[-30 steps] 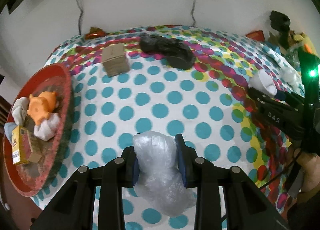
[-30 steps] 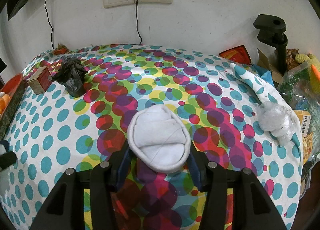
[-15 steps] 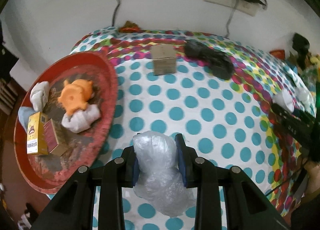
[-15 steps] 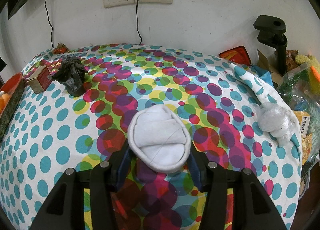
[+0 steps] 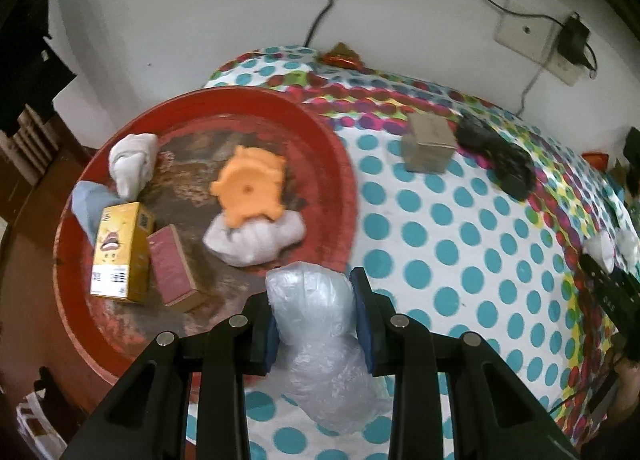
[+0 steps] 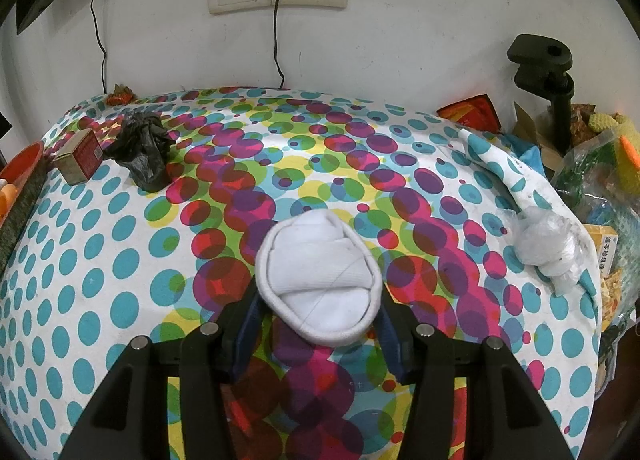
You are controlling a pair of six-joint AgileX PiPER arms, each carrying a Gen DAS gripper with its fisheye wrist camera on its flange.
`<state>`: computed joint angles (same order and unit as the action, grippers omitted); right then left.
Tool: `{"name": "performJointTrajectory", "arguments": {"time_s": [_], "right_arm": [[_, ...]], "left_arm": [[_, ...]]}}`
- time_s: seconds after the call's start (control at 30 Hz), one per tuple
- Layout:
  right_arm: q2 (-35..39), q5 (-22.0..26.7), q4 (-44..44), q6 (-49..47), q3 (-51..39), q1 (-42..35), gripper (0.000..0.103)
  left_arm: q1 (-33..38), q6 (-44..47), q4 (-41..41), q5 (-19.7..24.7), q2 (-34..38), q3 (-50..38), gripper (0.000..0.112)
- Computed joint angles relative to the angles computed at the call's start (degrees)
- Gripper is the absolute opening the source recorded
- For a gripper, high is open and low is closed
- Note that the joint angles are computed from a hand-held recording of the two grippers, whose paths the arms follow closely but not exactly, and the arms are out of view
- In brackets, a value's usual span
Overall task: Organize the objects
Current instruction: 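Carry the clear plastic bag over the red tray with the left tool, then lower the clear bag into the tray and open the left tool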
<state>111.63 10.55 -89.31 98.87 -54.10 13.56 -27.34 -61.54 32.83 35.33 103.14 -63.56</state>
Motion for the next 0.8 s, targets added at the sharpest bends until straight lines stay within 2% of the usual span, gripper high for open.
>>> {"name": "performJointTrajectory", "arguments": {"time_s": [0.47,0.8], "right_arm": [[0.0,1.5,0.1,-0.4,0.0,0.8,0.053],[0.0,1.5,0.4,-0.7,0.0,0.8,0.053]], "left_arm": [[10.7,4.0,-3.3,-3.6,-1.7,4.2,0.029],[15.5,5.9,-4.1,-4.7,-1.0,5.3,0.03]]}}
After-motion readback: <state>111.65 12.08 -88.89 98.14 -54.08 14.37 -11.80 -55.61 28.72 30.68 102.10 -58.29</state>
